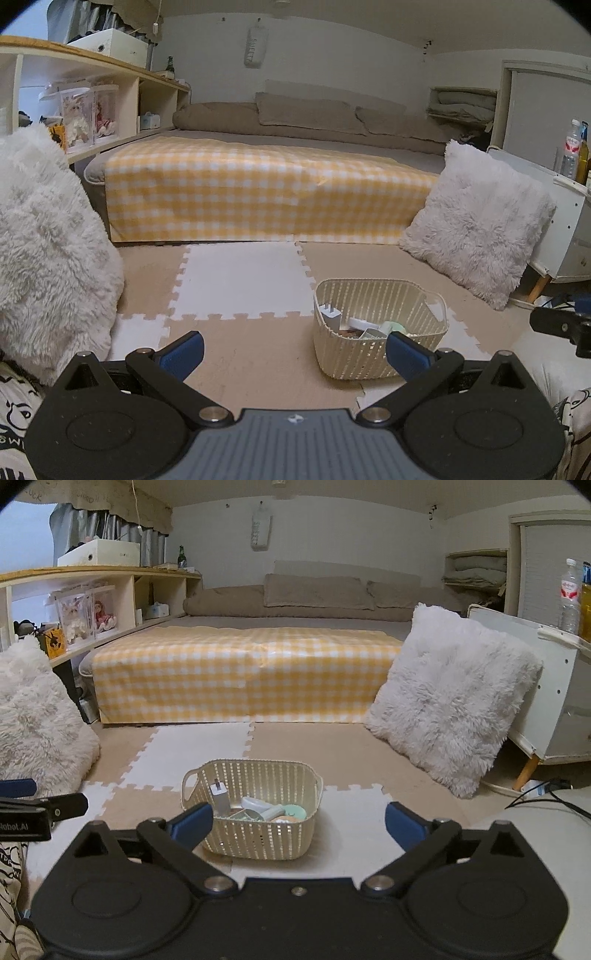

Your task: Organize rigid objects

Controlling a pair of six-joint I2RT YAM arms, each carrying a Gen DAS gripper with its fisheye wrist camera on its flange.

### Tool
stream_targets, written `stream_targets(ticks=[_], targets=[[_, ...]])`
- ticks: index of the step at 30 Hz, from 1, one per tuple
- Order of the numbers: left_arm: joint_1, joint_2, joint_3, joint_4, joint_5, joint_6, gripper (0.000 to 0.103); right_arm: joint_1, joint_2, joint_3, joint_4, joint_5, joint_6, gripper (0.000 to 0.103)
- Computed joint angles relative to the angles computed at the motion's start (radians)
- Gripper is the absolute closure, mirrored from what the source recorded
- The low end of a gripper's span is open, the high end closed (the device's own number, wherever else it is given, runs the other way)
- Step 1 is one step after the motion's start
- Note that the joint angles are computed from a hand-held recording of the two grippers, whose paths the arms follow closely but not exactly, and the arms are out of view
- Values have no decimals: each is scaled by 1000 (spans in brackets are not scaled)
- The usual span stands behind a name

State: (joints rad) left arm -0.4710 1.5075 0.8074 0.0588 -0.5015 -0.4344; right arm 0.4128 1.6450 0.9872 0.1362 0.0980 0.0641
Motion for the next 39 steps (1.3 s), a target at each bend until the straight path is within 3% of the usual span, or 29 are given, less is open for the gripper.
stream_targets(ticks=[14,39], targets=[[-15,-9,-31,19,-31,19,0,11,-19,-75,84,22,1,0],[-24,-13,-36,24,-40,29,0,23,-14,-74,81,31,-14,0]])
